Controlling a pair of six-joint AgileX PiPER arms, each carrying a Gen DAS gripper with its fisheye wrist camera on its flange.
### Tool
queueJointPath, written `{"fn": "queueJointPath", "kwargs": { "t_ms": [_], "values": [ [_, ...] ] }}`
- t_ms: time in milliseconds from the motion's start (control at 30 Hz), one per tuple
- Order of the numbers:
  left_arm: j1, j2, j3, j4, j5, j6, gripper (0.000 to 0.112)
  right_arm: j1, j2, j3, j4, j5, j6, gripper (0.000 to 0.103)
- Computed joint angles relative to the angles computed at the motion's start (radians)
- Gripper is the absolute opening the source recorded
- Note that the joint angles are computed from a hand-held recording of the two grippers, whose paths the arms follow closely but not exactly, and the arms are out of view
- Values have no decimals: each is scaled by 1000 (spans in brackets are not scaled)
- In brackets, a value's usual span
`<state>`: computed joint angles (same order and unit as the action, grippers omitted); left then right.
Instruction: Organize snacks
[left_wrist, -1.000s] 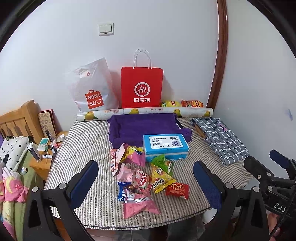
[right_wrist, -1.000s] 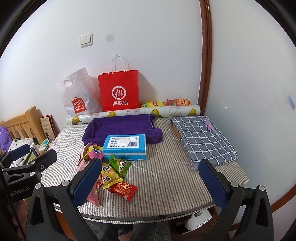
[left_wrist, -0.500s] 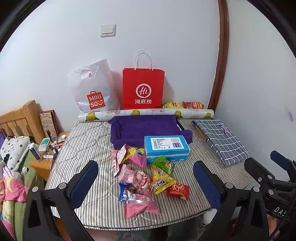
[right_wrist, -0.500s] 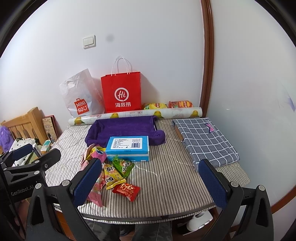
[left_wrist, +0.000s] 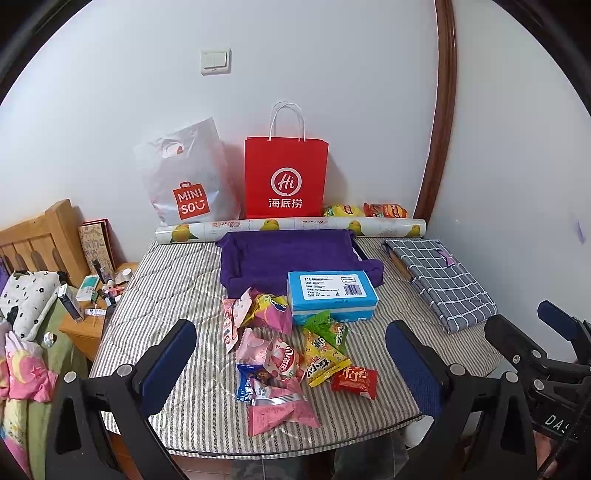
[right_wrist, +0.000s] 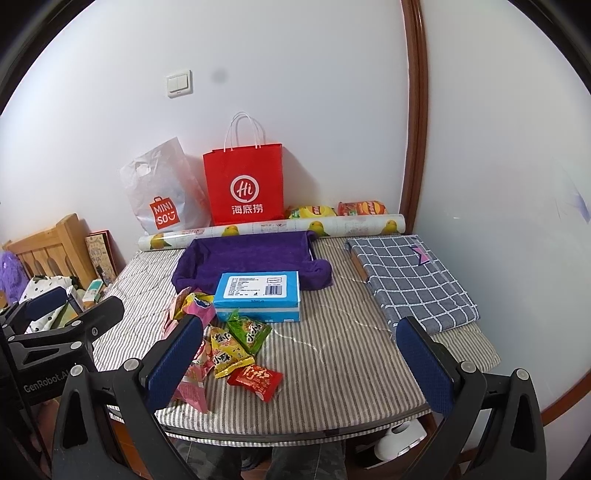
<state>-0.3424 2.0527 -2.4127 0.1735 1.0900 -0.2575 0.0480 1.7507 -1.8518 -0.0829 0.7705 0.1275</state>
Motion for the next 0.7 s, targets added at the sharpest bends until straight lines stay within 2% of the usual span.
{"fn": "queueJointPath", "kwargs": {
  "t_ms": [700],
  "values": [
    [5,-22,42,-4,-22,0,103,6,-14,9,2,-1,-6,103]
  ]
}}
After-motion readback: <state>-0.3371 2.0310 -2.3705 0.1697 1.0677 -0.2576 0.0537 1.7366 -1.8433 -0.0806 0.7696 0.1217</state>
